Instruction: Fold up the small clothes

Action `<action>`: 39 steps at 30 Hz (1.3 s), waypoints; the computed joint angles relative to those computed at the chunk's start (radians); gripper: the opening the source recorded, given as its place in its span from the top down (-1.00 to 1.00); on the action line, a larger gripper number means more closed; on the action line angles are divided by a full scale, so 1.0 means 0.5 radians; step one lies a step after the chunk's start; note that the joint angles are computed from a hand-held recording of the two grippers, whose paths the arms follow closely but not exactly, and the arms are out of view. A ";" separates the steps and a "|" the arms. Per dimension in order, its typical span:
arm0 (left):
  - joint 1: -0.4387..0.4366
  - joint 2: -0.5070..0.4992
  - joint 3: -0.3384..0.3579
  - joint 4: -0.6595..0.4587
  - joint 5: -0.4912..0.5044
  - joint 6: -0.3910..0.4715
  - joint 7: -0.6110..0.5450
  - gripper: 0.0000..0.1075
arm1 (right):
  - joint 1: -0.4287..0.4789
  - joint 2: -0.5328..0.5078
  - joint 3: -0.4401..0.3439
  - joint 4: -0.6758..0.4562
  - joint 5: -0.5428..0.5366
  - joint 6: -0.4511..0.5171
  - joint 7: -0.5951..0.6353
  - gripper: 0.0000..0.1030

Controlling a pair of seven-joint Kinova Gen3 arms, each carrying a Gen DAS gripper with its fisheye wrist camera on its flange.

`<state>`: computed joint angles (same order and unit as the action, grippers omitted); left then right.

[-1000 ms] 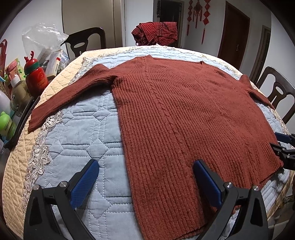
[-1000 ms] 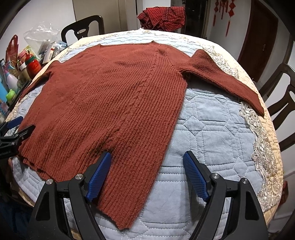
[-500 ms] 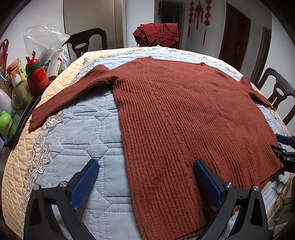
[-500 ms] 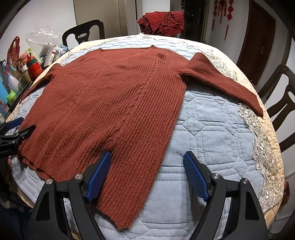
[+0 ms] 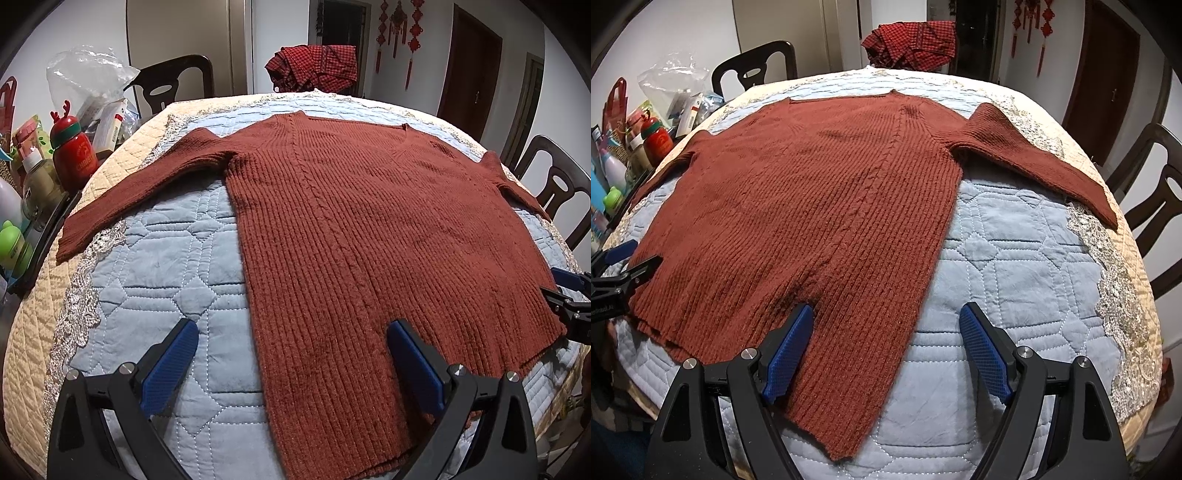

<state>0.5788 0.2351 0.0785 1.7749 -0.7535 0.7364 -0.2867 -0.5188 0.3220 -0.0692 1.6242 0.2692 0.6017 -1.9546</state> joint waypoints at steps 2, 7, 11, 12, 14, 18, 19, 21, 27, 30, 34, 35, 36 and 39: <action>0.001 -0.001 0.000 0.002 -0.004 -0.002 0.004 -0.92 | -0.009 -0.002 0.007 0.005 0.008 -0.006 -0.017 -0.58; 0.000 -0.001 0.000 0.004 -0.006 -0.004 0.005 -0.92 | -0.025 -0.013 0.019 0.036 0.043 -0.040 -0.062 -0.58; 0.001 0.000 0.000 0.002 -0.006 -0.003 0.008 -0.92 | -0.039 -0.024 0.030 0.068 0.075 -0.078 -0.103 -0.58; 0.000 0.001 0.000 0.000 -0.005 -0.002 0.007 -0.92 | -0.036 -0.024 0.028 0.069 0.075 -0.077 -0.103 -0.58; 0.000 0.005 0.002 -0.008 0.000 0.007 0.000 -0.92 | -0.029 -0.023 0.020 0.066 0.072 -0.072 -0.095 -0.58; 0.009 0.008 0.001 -0.015 -0.002 0.019 0.009 -0.92 | -0.010 -0.015 0.004 0.046 0.044 -0.052 -0.058 -0.59; 0.010 0.010 0.001 -0.018 0.000 0.022 0.010 -0.92 | -0.009 -0.015 0.004 0.045 0.040 -0.052 -0.055 -0.59; 0.010 0.013 0.003 -0.025 0.006 0.031 0.007 -0.92 | -0.010 -0.014 0.006 0.045 0.038 -0.054 -0.054 -0.59; 0.008 0.014 0.001 -0.026 0.016 0.035 -0.002 -0.92 | -0.013 -0.013 0.010 0.047 0.036 -0.058 -0.053 -0.59; 0.009 0.013 0.000 -0.025 0.014 0.034 0.000 -0.92 | -0.022 -0.019 0.019 0.064 0.052 -0.084 -0.067 -0.59; 0.009 0.014 0.000 -0.026 0.013 0.033 -0.001 -0.92 | -0.029 -0.026 0.026 0.088 0.070 -0.119 -0.084 -0.59; 0.008 0.012 0.000 -0.024 0.015 0.031 -0.001 -0.92 | -0.031 -0.031 0.028 0.096 0.074 -0.126 -0.089 -0.59; 0.008 0.012 0.000 -0.024 0.015 0.031 -0.001 -0.92 | -0.030 -0.032 0.027 0.101 0.076 -0.134 -0.091 -0.59; 0.008 0.013 0.000 -0.024 0.015 0.032 -0.001 -0.92 | -0.030 -0.032 0.028 0.106 0.081 -0.145 -0.095 -0.59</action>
